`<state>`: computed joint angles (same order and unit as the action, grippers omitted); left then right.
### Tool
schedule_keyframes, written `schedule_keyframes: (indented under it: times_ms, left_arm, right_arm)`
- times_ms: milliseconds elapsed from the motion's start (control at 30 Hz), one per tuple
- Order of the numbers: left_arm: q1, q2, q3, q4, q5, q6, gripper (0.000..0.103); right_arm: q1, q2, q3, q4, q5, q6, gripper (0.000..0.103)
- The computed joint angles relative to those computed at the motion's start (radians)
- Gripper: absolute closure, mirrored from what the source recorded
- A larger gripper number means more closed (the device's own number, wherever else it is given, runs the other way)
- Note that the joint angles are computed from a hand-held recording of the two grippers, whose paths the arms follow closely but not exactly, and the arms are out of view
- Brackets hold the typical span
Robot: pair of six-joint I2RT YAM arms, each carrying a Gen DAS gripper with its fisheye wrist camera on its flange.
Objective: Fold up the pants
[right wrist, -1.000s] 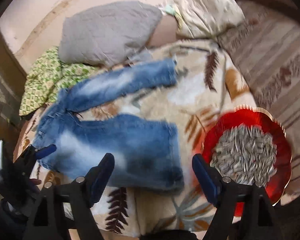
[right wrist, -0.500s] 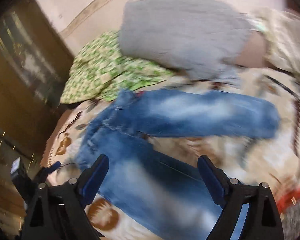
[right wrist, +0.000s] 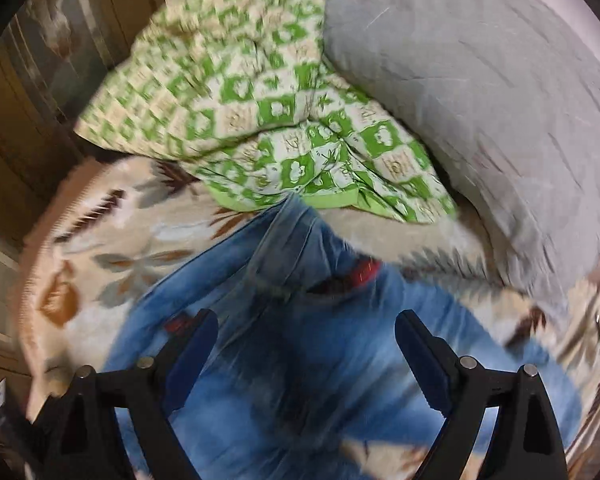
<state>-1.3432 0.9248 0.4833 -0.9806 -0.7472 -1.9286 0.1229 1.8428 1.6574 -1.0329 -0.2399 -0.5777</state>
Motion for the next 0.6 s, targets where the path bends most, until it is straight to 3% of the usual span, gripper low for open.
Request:
schedule_keyframes:
  times_ms: [300,333,367,400,433,467,500,600]
  left_arm:
    - [0.053,0.076,0.006,0.123,-0.056,0.103,0.0]
    - [0.044,0.088,0.012,0.117,-0.063,0.087,0.004]
    - [0.036,0.098,0.018,0.11,-0.066,0.079,0.01]
    - [0.041,0.115,0.031,0.094,-0.056,0.076,0.031]
    - [0.043,0.144,0.048,0.062,-0.045,0.054,0.047]
    - [0.038,0.155,0.053,0.042,-0.038,0.039,0.055]
    - [0.037,0.144,0.046,0.046,-0.034,0.043,0.075]
    - [0.002,0.106,0.039,0.032,-0.064,0.025,0.087]
  right_arm:
    - [0.199,0.218,0.042,0.215,0.233,0.09,0.011]
    - [0.216,0.239,0.041,0.238,0.279,0.098,0.012]
    - [0.224,0.246,0.033,0.26,0.298,0.099,0.018]
    - [0.227,0.25,0.023,0.279,0.306,0.097,0.028]
    - [0.224,0.265,0.031,0.271,0.296,0.096,0.06]
    - [0.225,0.276,0.037,0.267,0.307,0.1,0.071]
    - [0.224,0.273,0.015,0.298,0.323,0.088,0.073]
    - [0.223,0.244,-0.045,0.36,0.333,0.044,0.081]
